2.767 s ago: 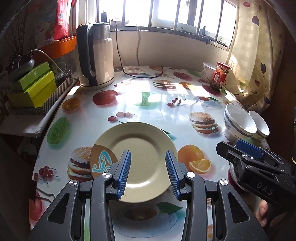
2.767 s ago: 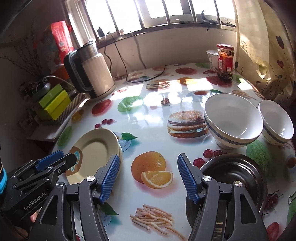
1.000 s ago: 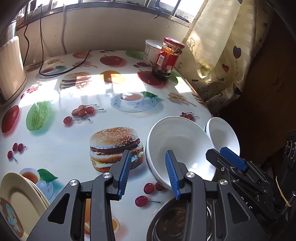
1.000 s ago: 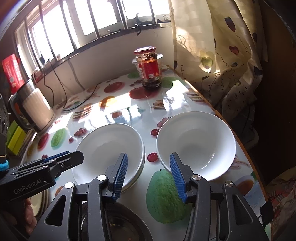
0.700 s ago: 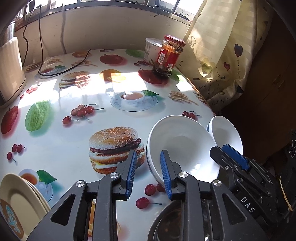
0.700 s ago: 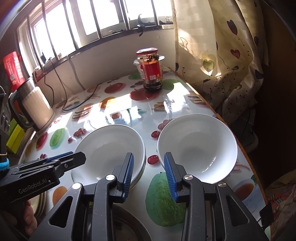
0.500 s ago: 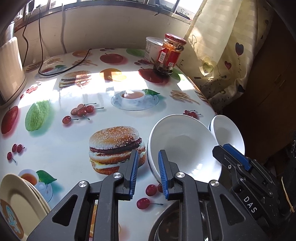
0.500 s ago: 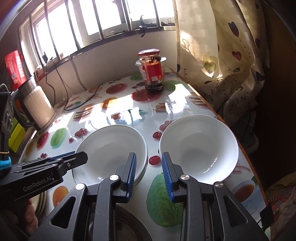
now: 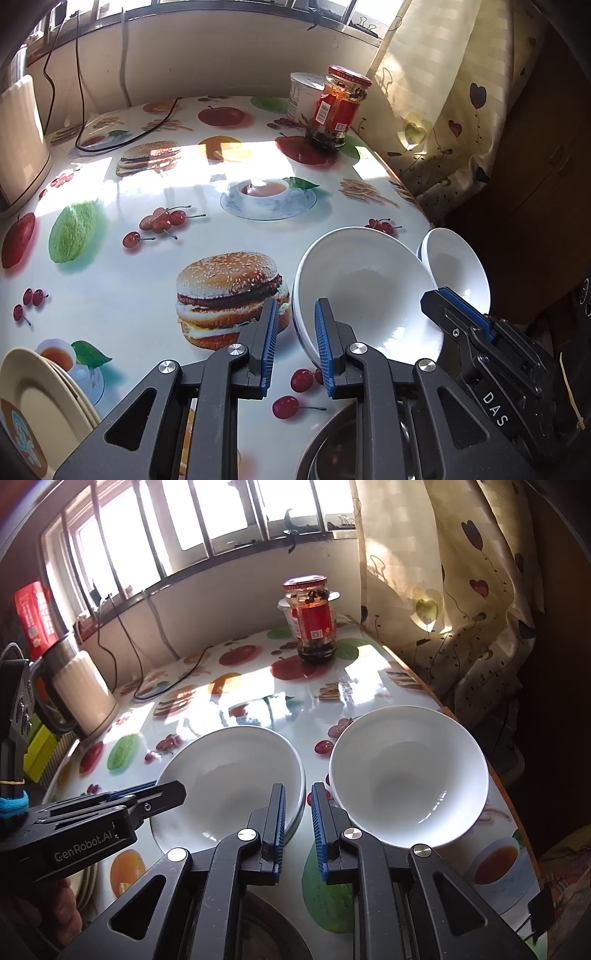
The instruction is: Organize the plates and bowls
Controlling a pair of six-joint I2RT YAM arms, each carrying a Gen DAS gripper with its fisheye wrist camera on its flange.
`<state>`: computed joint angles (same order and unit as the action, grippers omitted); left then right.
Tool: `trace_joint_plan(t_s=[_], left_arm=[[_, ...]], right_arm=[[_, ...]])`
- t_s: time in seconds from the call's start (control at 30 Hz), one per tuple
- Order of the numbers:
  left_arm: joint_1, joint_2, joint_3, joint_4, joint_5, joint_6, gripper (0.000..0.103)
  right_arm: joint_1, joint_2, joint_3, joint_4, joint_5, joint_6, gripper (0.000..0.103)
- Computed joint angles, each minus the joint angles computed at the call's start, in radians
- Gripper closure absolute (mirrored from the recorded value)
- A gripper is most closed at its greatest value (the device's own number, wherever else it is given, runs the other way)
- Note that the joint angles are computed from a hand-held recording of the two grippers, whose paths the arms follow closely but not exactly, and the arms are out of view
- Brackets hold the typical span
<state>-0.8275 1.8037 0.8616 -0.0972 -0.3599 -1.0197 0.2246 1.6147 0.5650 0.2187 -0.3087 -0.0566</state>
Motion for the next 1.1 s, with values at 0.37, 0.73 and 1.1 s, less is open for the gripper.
trace_joint_plan(t_s=[0.37,0.73,1.1], left_arm=[[-0.001,0.012,0.013,-0.001,-0.003,0.008,0.09],[0.002,0.004,0.008,-0.01,-0.008,0.001,0.091],[-0.024,-0.029,0.007,-0.036,-0.038,-0.013,0.091]], right_arm=[[0.007,0.009,0.012,-0.003,0.004,0.004,0.092],[0.006,0.011,0.016,-0.001,0.001,0.008,0.093],[0.006,-0.046,-0.001,-0.01,-0.001,0.023,0.094]])
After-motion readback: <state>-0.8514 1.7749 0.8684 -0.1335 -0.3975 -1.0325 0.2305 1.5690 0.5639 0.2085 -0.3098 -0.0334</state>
